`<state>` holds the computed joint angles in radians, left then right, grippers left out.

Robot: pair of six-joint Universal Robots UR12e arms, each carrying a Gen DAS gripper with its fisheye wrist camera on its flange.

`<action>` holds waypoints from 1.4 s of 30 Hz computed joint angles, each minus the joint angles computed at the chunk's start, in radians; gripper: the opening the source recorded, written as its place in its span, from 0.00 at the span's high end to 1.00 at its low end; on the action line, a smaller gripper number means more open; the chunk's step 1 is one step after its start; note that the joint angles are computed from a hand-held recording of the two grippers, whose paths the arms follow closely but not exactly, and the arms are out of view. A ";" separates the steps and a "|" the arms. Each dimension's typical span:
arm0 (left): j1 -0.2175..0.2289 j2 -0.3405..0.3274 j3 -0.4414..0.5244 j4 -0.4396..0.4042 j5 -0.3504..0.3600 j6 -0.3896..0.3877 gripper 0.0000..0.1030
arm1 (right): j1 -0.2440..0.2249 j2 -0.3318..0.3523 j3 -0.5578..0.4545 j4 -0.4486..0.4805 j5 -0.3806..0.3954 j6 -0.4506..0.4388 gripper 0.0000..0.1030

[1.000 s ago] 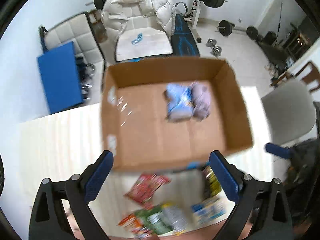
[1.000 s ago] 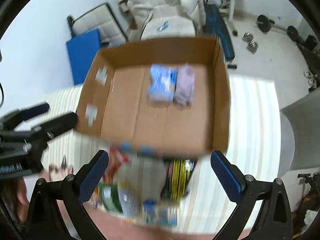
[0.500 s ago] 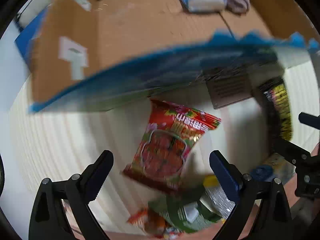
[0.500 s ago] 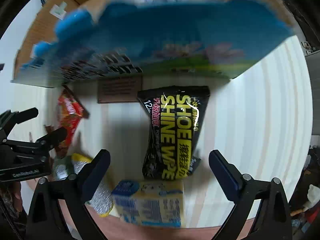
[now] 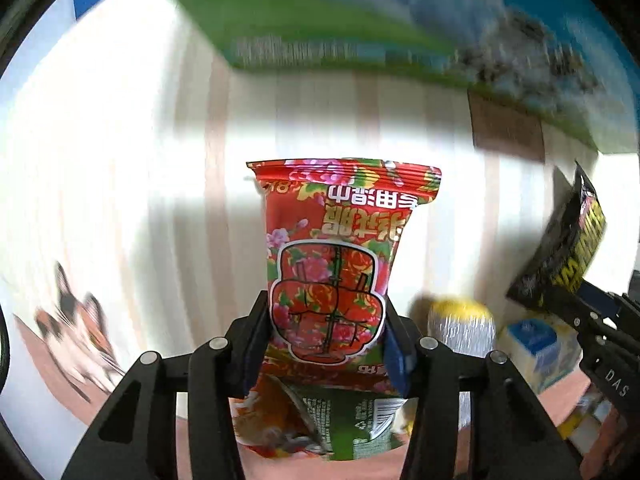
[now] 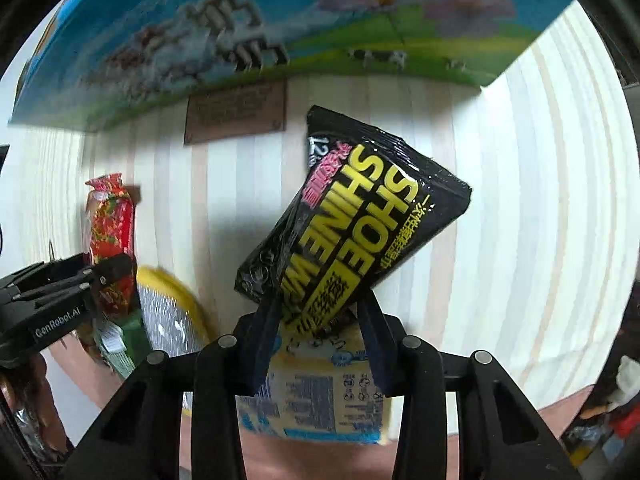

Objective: Organize soft objects
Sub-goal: 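Grasp the black shoe shine wipe pack with right tool while left grasps red snack bag, then carry both packets into the box and release them beside the cloth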

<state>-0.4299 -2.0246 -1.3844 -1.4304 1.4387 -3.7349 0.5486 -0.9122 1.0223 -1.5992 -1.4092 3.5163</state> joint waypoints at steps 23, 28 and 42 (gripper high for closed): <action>0.040 0.047 -0.093 0.130 -0.064 -0.076 0.53 | -0.024 -0.042 0.057 0.004 0.033 0.029 0.33; 0.051 0.051 -0.110 0.145 -0.064 -0.084 0.49 | -0.056 -0.088 0.136 -0.142 0.089 0.182 0.29; -0.009 0.079 -0.045 0.161 0.046 -0.104 0.58 | -0.010 -0.080 0.034 -0.031 -0.102 -0.014 0.55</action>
